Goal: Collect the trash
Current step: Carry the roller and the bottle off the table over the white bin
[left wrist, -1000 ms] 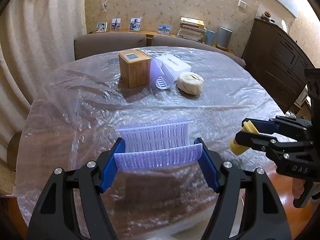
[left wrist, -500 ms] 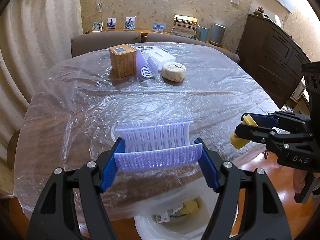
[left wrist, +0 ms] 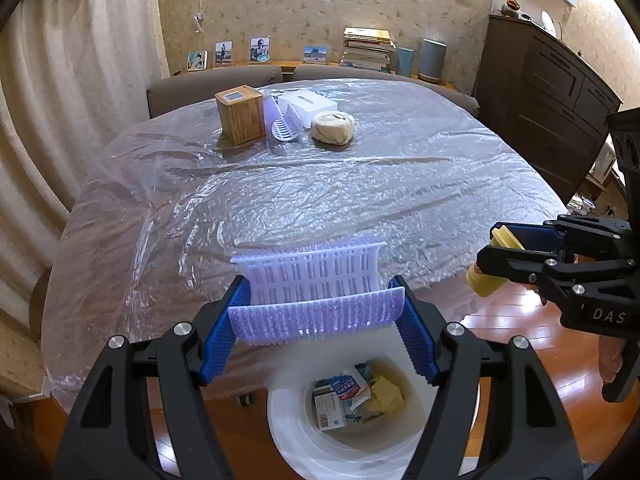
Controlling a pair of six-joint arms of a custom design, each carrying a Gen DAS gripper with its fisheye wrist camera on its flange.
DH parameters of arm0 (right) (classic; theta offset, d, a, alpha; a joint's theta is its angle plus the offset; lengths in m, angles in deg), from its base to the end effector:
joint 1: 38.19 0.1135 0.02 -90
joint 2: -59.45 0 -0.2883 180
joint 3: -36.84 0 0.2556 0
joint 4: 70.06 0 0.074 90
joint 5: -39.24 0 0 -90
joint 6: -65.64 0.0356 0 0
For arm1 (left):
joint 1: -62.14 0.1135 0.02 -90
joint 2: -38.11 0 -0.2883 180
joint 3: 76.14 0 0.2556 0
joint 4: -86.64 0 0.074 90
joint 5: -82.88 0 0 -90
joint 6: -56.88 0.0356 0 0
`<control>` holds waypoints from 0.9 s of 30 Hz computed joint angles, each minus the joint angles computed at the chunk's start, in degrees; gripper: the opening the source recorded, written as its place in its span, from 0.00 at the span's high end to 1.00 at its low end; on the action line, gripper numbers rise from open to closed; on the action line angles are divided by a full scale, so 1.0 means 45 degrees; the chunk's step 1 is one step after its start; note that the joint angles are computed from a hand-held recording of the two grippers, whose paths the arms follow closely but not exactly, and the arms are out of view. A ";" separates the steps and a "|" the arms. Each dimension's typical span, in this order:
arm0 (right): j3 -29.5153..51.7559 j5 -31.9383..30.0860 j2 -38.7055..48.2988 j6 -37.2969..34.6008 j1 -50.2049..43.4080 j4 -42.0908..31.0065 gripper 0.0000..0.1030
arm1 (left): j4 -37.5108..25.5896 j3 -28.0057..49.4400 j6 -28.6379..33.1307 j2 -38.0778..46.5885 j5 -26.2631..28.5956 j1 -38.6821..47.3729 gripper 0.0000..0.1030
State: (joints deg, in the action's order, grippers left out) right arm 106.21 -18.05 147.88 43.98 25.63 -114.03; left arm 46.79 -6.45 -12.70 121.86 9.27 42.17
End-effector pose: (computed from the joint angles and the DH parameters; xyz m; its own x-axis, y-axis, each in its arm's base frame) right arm 0.1500 0.2615 0.2256 -0.7464 0.2542 -0.6150 0.1267 0.9615 0.2437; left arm 0.2788 -0.1120 0.2506 -0.5430 0.5534 -0.6316 0.7185 0.6955 -0.0082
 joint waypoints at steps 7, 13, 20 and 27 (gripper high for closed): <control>0.0045 0.0088 0.0055 0.0579 0.0634 -0.0270 0.65 | -0.0235 -0.0635 0.0126 -0.0685 -0.0056 -0.0078 0.31; 0.0174 0.0134 0.0159 0.0993 0.1139 -0.0578 0.65 | -0.0421 -0.1219 0.0296 -0.1232 -0.0111 -0.0178 0.31; 0.0328 0.0088 0.0427 0.1410 0.1661 -0.0760 0.65 | -0.0636 -0.1749 0.0507 -0.1607 -0.0131 -0.0242 0.31; 0.0418 -0.0080 0.0752 0.1714 0.1947 -0.0724 0.65 | -0.0756 -0.2111 0.0636 -0.1746 -0.0206 -0.0282 0.31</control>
